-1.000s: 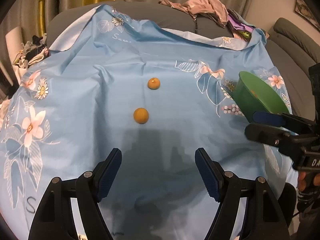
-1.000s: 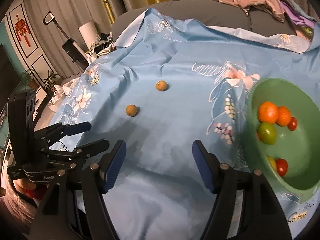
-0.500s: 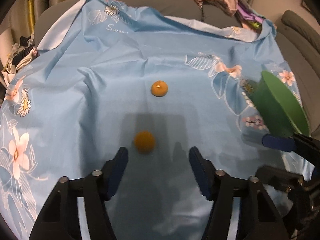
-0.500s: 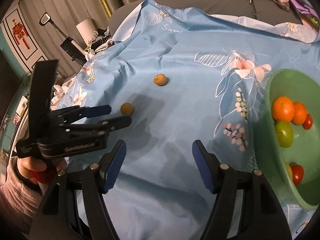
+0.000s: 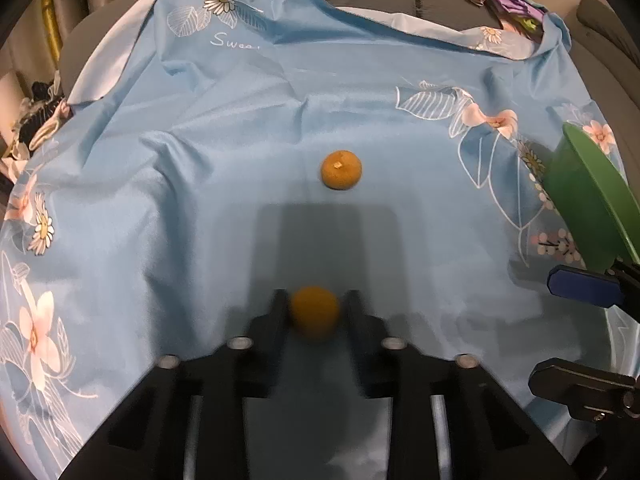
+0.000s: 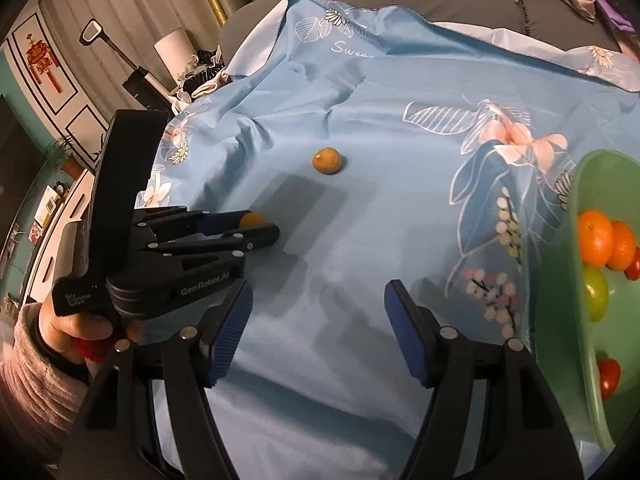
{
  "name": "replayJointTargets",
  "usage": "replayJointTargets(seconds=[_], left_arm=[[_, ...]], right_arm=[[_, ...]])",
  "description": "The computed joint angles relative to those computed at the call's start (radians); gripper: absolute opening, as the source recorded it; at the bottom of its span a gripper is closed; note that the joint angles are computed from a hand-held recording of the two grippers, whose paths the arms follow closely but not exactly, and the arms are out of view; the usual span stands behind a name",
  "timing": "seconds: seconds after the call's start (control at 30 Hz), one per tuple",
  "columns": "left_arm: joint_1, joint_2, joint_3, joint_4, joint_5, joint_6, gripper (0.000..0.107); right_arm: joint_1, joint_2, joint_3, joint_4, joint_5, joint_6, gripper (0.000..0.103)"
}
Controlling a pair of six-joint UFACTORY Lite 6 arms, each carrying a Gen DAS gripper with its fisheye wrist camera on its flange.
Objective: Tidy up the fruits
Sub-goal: 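Grasp a small yellow fruit with the left tool while the right tool grasps the other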
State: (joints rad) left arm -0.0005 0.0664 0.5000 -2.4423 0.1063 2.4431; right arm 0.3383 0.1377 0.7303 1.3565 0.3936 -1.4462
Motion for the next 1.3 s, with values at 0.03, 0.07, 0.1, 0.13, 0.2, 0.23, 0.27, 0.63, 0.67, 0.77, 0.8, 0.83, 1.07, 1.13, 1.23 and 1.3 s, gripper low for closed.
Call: replayJointTargets(seconds=[0.03,0.07,0.1,0.13,0.2,0.23,0.27,0.63,0.67,0.77,0.8,0.83,1.07,1.13,1.23,1.3], left_arm=[[0.007,0.0,-0.003,0.035,0.013,-0.03,0.025],[0.017,-0.001,-0.007,0.059,0.027,-0.046,0.025],[0.027,-0.003,-0.012,0.082,0.04,-0.063,0.025],[0.039,-0.007,-0.018,0.115,0.054,-0.092,0.025],[0.061,-0.016,-0.027,0.173,0.074,-0.143,0.025],[0.077,-0.029,-0.038,0.2,0.084,-0.161,0.025],[0.086,-0.039,-0.045,0.221,0.088,-0.177,0.025],[0.24,-0.173,-0.132,0.553,0.197,-0.44,0.025],[0.247,-0.185,-0.138,0.571,0.202,-0.451,0.025],[0.26,-0.217,-0.155,0.593,0.214,-0.462,0.025],[0.263,-0.223,-0.159,0.596,0.217,-0.462,0.025],[0.273,-0.229,-0.165,0.607,0.223,-0.467,0.025],[0.329,-0.185,-0.157,0.618,0.271,-0.454,0.025],[0.333,-0.172,-0.153,0.606,0.274,-0.439,0.025],[0.333,-0.152,-0.144,0.582,0.272,-0.418,0.025],[0.334,-0.135,-0.135,0.573,0.272,-0.41,0.025]], right_arm=[[0.006,0.019,0.017,-0.006,-0.003,0.01,0.069],[0.013,0.034,0.033,-0.014,-0.009,0.023,0.069],[0.022,0.052,0.053,-0.027,-0.018,0.043,0.069],[0.03,0.071,0.074,-0.04,-0.025,0.062,0.069],[0.037,0.1,0.108,-0.052,-0.028,0.085,0.069],[0.04,0.12,0.131,-0.063,-0.028,0.105,0.069],[0.042,0.135,0.148,-0.068,-0.029,0.116,0.069],[0.117,0.342,0.399,-0.222,-0.072,0.324,0.069],[0.123,0.362,0.423,-0.244,-0.074,0.347,0.069],[0.137,0.429,0.513,-0.35,-0.083,0.455,0.069],[0.137,0.447,0.536,-0.371,-0.083,0.476,0.069],[0.138,0.473,0.571,-0.415,-0.084,0.52,0.069],[0.148,0.63,0.772,-0.687,-0.057,0.801,0.068],[0.159,0.668,0.819,-0.731,-0.045,0.834,0.064],[0.184,0.704,0.867,-0.858,-0.068,0.937,0.055],[0.19,0.73,0.908,-0.904,-0.066,0.975,0.048]])
